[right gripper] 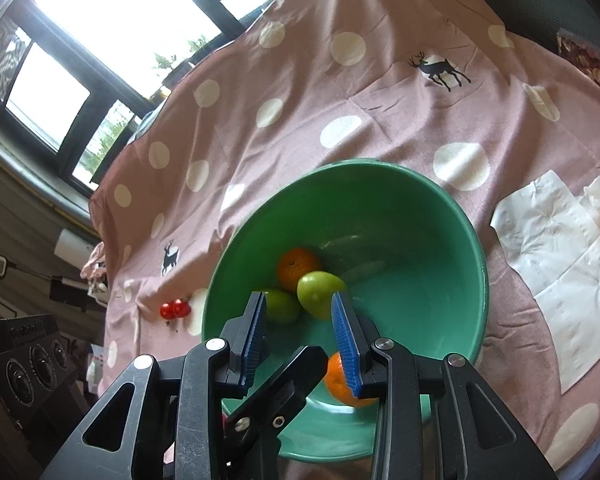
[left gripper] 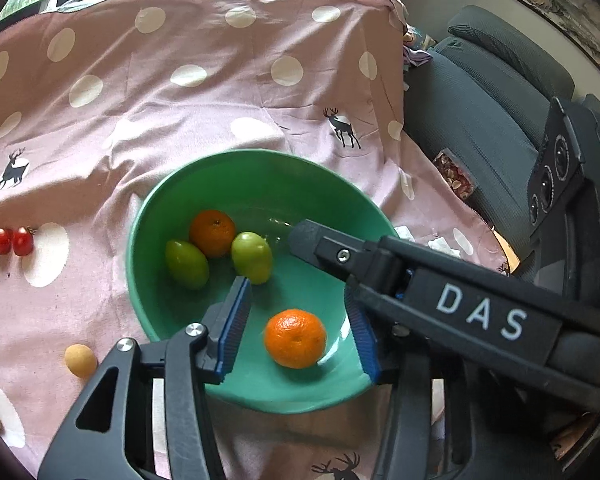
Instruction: Organize fruits
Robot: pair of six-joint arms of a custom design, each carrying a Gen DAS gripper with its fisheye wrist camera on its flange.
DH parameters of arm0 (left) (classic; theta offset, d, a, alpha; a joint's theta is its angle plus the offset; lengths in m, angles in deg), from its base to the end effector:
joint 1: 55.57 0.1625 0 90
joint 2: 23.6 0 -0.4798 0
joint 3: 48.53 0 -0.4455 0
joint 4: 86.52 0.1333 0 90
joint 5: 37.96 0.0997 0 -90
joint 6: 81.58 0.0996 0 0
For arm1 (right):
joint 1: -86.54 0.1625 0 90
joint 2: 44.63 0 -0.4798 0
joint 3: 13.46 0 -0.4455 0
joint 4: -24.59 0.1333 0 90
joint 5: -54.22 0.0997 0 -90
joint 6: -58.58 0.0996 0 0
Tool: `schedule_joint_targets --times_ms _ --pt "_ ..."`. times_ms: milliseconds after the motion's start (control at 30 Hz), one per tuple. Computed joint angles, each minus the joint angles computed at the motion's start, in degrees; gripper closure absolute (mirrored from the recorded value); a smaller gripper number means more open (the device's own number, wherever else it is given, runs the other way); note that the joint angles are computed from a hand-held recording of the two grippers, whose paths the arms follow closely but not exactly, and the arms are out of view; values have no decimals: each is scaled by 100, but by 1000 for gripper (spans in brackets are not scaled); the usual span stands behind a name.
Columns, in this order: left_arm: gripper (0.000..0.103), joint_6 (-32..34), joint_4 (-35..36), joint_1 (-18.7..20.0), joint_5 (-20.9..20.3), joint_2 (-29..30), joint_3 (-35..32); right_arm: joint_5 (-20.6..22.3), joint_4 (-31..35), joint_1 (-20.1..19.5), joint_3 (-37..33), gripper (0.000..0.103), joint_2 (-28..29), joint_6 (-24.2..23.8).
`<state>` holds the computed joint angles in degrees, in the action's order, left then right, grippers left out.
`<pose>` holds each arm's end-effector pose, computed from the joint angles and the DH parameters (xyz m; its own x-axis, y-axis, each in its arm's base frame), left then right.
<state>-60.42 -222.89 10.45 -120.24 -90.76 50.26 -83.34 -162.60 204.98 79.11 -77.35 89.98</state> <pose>-0.1452 -0.6874 0.3010 -0.7154 0.6654 -0.2130 0.6984 0.6899 -0.1904 0.4085 -0.6288 0.0437 -0.8857 0.4259 0.1848 0.0970 0.5591 -0.8234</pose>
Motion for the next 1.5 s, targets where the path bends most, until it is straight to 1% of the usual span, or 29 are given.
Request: schedule_joint_targets --times_ms 100,233,300,400,500,600,633,733,833,900,1000,1033,1100,1167,1233,1300,1367,1467,1500 --pt "49 29 -111 39 -23 -187 41 -80 -101 60 -42 66 32 -85" --pt "45 -79 -436 127 176 -467 102 -171 -41 145 -199 66 116 -247" --pt "44 -136 -608 200 406 -613 114 -145 -20 187 -291 66 168 -376" --pt "43 -338 -791 327 874 -766 59 -77 27 256 -451 66 270 -613" --pt "43 -359 -773 486 1267 -858 -63 60 200 310 -670 66 396 -814" --pt "43 -379 -1085 624 1780 -903 -66 198 488 355 -920 67 530 -963" --pt "43 -389 -1136 681 1883 -915 -64 204 585 374 -1022 67 590 -1009" --pt "45 -462 -1036 900 1946 -896 -177 218 981 417 -1352 67 783 -1113" --pt "45 -494 -1062 1029 2244 -842 -229 324 1488 420 -1705 67 984 -1202" --pt "46 -432 -1073 1065 2422 -801 -251 448 1808 399 -1899 67 1092 -1150" --pt "47 -437 -976 1157 2261 -837 -252 656 2348 350 -2153 67 1228 -969" --pt "49 -453 -870 1175 2193 -836 -270 691 2535 339 -2240 67 1277 -922" --pt "52 -443 -693 1200 2139 -816 -296 690 2882 330 -2409 67 1379 -846" --pt "53 -499 -580 1210 2168 -780 -314 687 3189 319 -2564 67 1476 -789" --pt "54 -589 -360 1257 2032 -735 -386 722 3427 282 -2672 67 1547 -678" --pt "56 -786 -43 1295 2029 -673 -489 630 3693 254 -2786 67 1620 -511" --pt "57 -868 120 1326 2012 -626 -543 436 3950 229 -2908 67 1703 -306" --pt "57 -832 -27 1282 2260 -618 -464 304 4313 174 -3013 67 1768 -84" --pt "57 -832 -61 1279 2330 -605 -456 124 4287 194 -3042 67 1806 -118"
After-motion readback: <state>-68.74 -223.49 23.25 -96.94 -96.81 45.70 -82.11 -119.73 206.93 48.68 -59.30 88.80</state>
